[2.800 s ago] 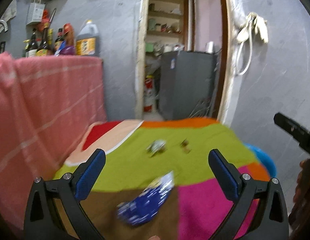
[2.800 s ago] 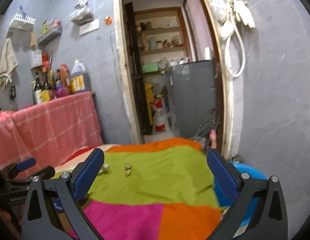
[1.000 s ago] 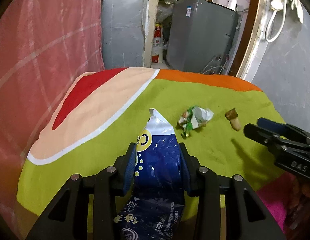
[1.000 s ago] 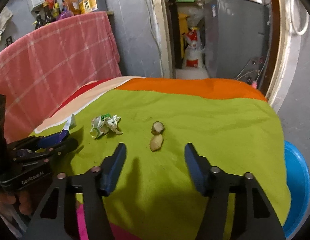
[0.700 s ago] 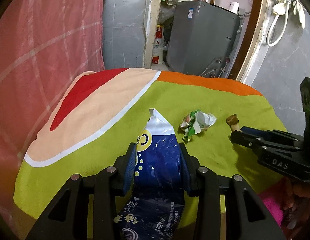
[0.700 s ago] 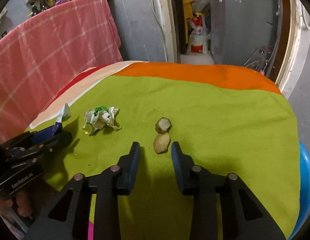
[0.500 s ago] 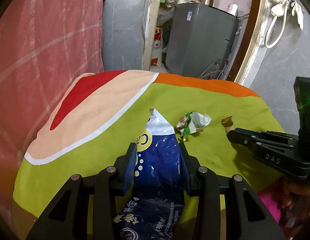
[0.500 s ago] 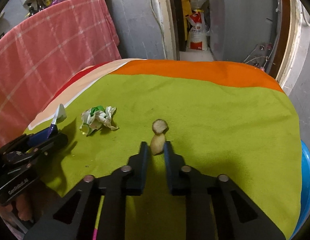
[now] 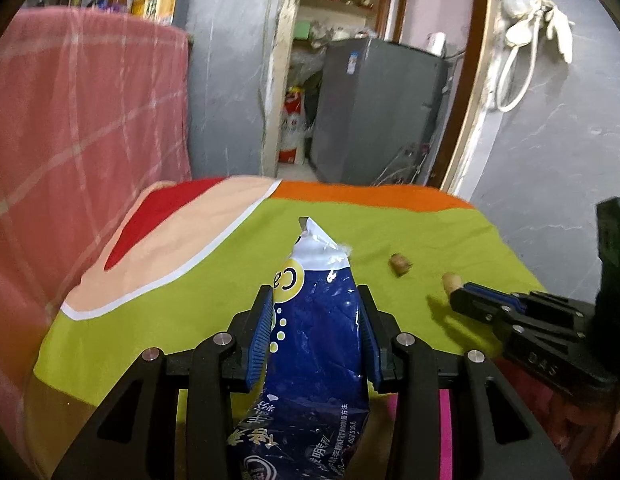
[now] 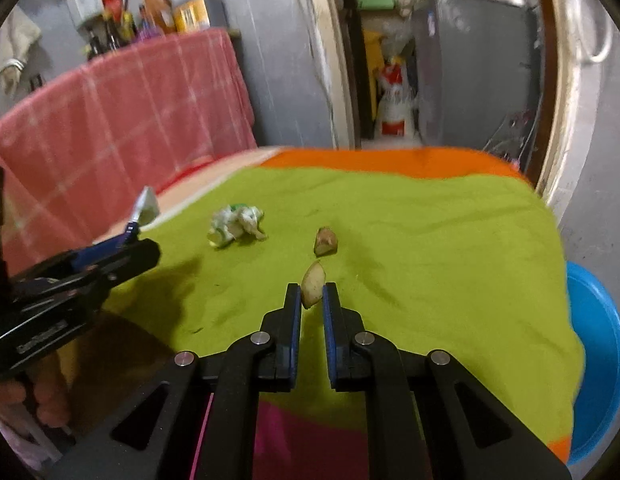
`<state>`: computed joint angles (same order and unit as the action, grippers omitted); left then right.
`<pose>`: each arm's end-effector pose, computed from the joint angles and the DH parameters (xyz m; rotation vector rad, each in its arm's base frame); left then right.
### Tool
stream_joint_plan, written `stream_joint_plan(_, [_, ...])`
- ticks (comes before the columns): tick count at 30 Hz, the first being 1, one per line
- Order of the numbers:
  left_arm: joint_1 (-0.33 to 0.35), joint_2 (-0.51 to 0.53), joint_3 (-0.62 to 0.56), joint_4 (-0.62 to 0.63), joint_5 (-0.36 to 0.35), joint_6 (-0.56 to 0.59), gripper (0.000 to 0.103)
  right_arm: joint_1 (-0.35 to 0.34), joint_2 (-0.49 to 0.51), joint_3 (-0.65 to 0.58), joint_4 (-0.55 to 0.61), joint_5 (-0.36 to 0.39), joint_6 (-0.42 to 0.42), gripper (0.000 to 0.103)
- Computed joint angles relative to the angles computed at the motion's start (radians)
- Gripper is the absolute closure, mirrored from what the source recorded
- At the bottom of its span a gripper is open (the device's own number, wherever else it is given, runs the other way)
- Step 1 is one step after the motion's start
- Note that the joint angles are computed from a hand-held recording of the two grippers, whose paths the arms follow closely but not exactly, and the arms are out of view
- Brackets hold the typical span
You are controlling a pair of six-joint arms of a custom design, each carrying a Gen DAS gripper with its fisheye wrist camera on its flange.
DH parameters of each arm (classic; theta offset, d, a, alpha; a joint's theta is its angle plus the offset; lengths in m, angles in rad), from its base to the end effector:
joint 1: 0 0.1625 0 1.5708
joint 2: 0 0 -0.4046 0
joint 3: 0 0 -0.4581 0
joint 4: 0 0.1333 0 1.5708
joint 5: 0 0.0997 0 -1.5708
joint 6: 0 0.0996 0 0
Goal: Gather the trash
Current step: 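Close the right gripper on a small brown piece and lift it, then carry the blue wrapper with the left gripper while the right carries the brown piece into the bucket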
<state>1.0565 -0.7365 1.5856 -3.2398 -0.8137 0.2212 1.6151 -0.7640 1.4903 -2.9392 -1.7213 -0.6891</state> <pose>-0.1802 -0.7290 0.1139 0.4527 2.2728 -1.1144 0.1525 -0.7675 0.1190 0.9023 -2.5376 0.7849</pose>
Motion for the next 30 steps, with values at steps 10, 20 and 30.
stream_joint_plan(10, [-0.059,0.037,-0.008,-0.185,-0.105,0.106,0.068,-0.021,-0.142,0.207,-0.41,0.123,-0.074,0.094])
stream_joint_plan(20, [-0.136,0.136,-0.103,-0.272,-0.206,0.168,0.068,-0.042,-0.24,0.278,-0.642,0.157,-0.143,0.094])
stream_joint_plan(30, [-0.179,0.264,-0.243,-0.216,-0.278,0.18,0.068,-0.101,-0.307,0.296,-0.717,0.15,-0.156,0.094])
